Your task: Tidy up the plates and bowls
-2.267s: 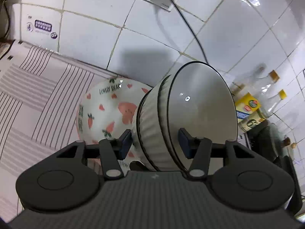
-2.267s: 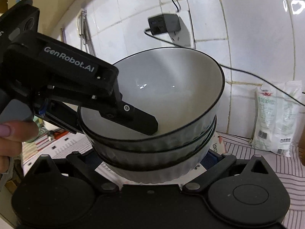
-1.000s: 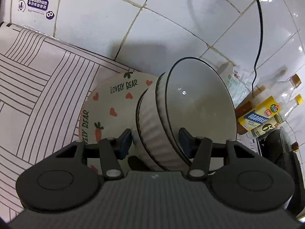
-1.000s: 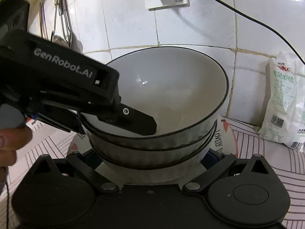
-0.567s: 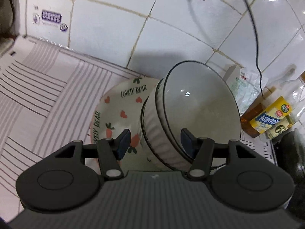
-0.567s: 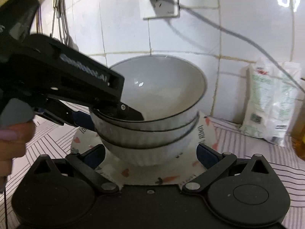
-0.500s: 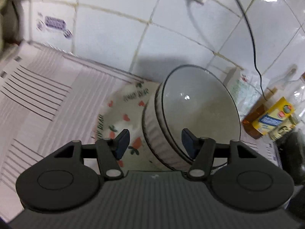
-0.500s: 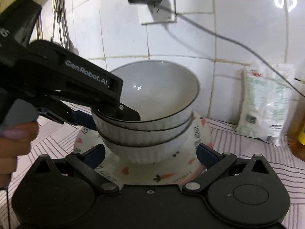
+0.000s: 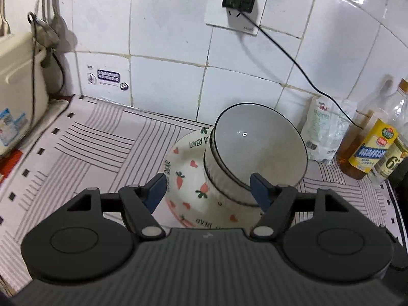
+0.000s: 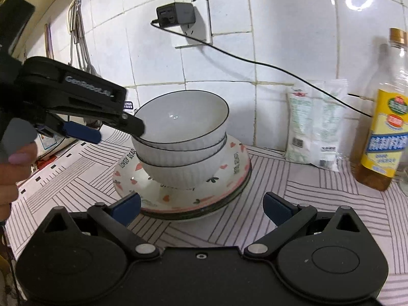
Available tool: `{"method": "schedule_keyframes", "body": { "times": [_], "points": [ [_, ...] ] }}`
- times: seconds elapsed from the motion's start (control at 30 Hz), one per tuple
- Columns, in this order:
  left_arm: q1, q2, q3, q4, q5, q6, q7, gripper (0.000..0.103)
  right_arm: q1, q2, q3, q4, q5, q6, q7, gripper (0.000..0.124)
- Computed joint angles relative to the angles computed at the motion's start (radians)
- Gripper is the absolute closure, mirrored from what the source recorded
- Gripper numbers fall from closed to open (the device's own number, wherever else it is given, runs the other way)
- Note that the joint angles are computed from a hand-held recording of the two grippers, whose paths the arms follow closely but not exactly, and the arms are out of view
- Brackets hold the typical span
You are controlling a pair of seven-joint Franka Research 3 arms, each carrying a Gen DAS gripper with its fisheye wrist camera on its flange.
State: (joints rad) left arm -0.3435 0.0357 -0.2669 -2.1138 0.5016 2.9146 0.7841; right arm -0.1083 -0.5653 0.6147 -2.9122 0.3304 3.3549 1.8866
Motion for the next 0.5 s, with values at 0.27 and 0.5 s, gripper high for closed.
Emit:
{"method": "schedule_keyframes", "body": {
  "times": [0.27, 0.5],
  "points": [
    [0.001, -0.146, -0.02, -0.105, -0.02, -0.042, 0.027, 0.028, 0.033, -0.199, 0.01, -0.048, -0.018, -0.167, 0.115, 0.021],
    [-0.016, -0.31, -0.029, -0.203, -0.084, -0.077, 0.101, 0.024, 0.052, -0.439, 0.026, -0.069, -0.08, -0.356, 0.242, 0.021]
  ]
}}
